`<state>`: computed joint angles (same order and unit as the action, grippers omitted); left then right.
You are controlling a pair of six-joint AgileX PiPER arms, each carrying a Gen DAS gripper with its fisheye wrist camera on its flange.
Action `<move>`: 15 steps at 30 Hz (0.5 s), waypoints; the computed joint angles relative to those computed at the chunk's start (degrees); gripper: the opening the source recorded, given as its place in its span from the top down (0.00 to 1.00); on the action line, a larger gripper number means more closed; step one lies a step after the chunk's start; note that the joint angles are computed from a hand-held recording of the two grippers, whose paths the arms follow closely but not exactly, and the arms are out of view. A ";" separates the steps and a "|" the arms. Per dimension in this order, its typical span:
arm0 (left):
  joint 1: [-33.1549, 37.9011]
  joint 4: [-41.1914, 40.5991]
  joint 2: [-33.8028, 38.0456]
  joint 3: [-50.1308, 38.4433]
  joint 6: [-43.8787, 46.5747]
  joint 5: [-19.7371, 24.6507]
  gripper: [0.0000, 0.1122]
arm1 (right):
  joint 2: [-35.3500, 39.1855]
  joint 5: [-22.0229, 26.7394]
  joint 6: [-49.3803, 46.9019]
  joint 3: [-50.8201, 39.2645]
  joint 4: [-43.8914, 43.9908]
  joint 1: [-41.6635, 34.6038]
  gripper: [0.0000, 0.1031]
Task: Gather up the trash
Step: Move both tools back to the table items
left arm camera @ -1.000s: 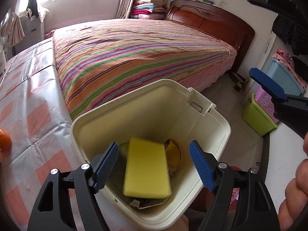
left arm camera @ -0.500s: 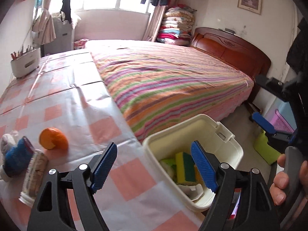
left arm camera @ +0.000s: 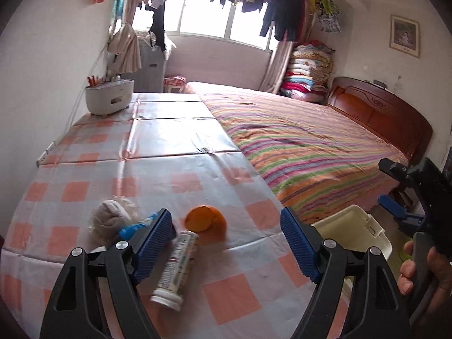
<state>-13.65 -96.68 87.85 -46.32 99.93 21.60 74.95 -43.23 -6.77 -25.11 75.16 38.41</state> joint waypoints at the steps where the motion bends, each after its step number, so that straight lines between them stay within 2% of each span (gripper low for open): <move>1: 1.86 0.11 -0.74 0.50 0.61 0.63 0.31 | 1.18 0.79 0.18 -1.11 -0.89 -0.07 0.12; 5: 11.05 -1.90 -3.01 3.39 6.23 4.14 0.31 | 8.17 2.61 -1.57 -7.48 -1.89 1.90 0.12; 6: 13.41 -1.10 -2.86 3.45 6.28 5.13 0.31 | 11.00 2.35 -4.84 -10.38 0.03 3.31 0.12; 10: 22.23 5.39 -0.91 1.23 0.77 11.73 0.31 | 16.60 2.02 -11.17 -16.14 1.66 5.71 0.12; 12: 25.44 8.12 -0.49 0.00 -0.84 14.62 0.31 | 18.92 0.06 -17.18 -19.53 5.38 7.75 0.12; 15: 27.29 8.60 -1.54 -0.05 1.21 15.49 0.31 | 21.43 -0.44 -22.08 -23.02 8.28 9.95 0.12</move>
